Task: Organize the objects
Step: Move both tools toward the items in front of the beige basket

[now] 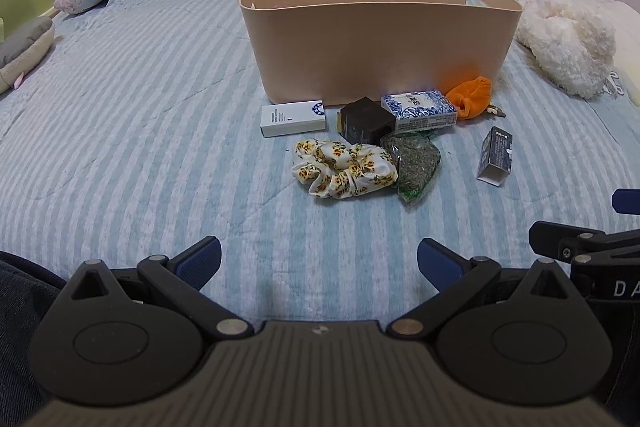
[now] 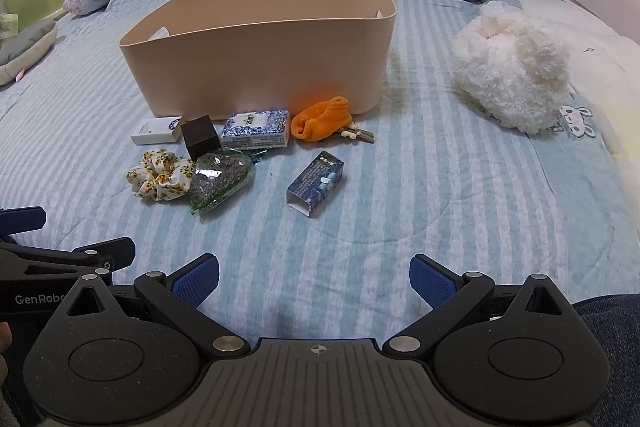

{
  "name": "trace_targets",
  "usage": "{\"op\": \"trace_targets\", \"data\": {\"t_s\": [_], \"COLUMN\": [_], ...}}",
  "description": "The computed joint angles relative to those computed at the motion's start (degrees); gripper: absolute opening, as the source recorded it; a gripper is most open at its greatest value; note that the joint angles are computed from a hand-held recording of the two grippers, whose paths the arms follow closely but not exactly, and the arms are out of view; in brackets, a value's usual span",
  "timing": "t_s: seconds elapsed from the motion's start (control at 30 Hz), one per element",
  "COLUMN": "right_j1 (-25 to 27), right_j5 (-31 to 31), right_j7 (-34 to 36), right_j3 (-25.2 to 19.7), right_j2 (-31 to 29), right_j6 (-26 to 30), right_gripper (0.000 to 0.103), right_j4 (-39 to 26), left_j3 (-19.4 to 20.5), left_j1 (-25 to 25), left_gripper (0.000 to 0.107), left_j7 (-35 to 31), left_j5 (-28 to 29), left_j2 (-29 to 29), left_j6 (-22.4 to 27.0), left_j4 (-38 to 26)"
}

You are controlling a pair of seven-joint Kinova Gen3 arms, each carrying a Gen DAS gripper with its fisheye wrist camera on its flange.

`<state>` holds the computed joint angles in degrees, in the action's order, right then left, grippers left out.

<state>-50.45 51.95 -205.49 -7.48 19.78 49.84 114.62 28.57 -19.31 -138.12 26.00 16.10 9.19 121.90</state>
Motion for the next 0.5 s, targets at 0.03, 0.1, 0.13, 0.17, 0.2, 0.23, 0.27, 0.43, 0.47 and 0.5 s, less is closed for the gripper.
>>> {"op": "trace_targets", "data": {"t_s": [0.03,0.1,0.13,0.17,0.2,0.23,0.27,0.43,0.47,0.5], "right_j1": [0.3,0.8,1.0,1.2,1.4,1.6,1.9,3.8,3.9,4.0], "right_j5": [-0.1,-0.3,-0.5,-0.6,-0.6,-0.7,-0.8,-2.4,-2.4,-2.4], "right_j7": [0.3,1.1,1.6,1.9,2.0,2.0,2.0,4.6,4.9,5.3], "right_j3": [0.0,0.2,0.3,0.5,0.7,0.9,1.1,2.1,2.4,2.7], "right_j2": [0.1,0.3,0.4,0.6,0.7,0.8,0.8,1.7,1.9,2.0], "right_j6": [-0.3,-0.6,-0.7,-0.8,-0.8,-1.0,-1.4,-3.3,-3.5,-3.6], "right_gripper": [0.103,0.103,0.103,0.103,0.103,0.103,0.103,0.103,0.103,0.103], "right_j4": [-0.1,-0.4,-0.6,-0.8,-0.9,-1.1,-1.2,-2.2,-2.4,-2.6], "left_j3": [0.0,-0.3,-0.2,0.0,-0.2,-0.2,-0.1,-4.8,-6.1,-6.7], "left_j1": [0.0,0.5,0.5,0.4,0.6,0.7,0.6,5.4,6.8,7.6], "left_gripper": [0.103,0.103,0.103,0.103,0.103,0.103,0.103,0.103,0.103,0.103], "left_j7": [0.0,0.1,0.1,0.2,0.5,0.8,1.0,3.8,4.7,5.4], "left_j5": [0.0,-0.2,-0.3,-0.4,-0.7,-1.0,-1.3,-3.8,-4.8,-5.8], "left_j2": [0.2,0.4,0.6,0.9,1.2,1.6,2.1,3.7,4.1,4.6], "left_j6": [0.1,-0.1,-0.4,-0.7,-0.6,-0.3,0.3,0.2,-0.1,0.0], "left_j4": [-0.2,-0.7,-1.0,-1.2,-1.8,-2.4,-3.1,-6.0,-6.5,-7.2]}}
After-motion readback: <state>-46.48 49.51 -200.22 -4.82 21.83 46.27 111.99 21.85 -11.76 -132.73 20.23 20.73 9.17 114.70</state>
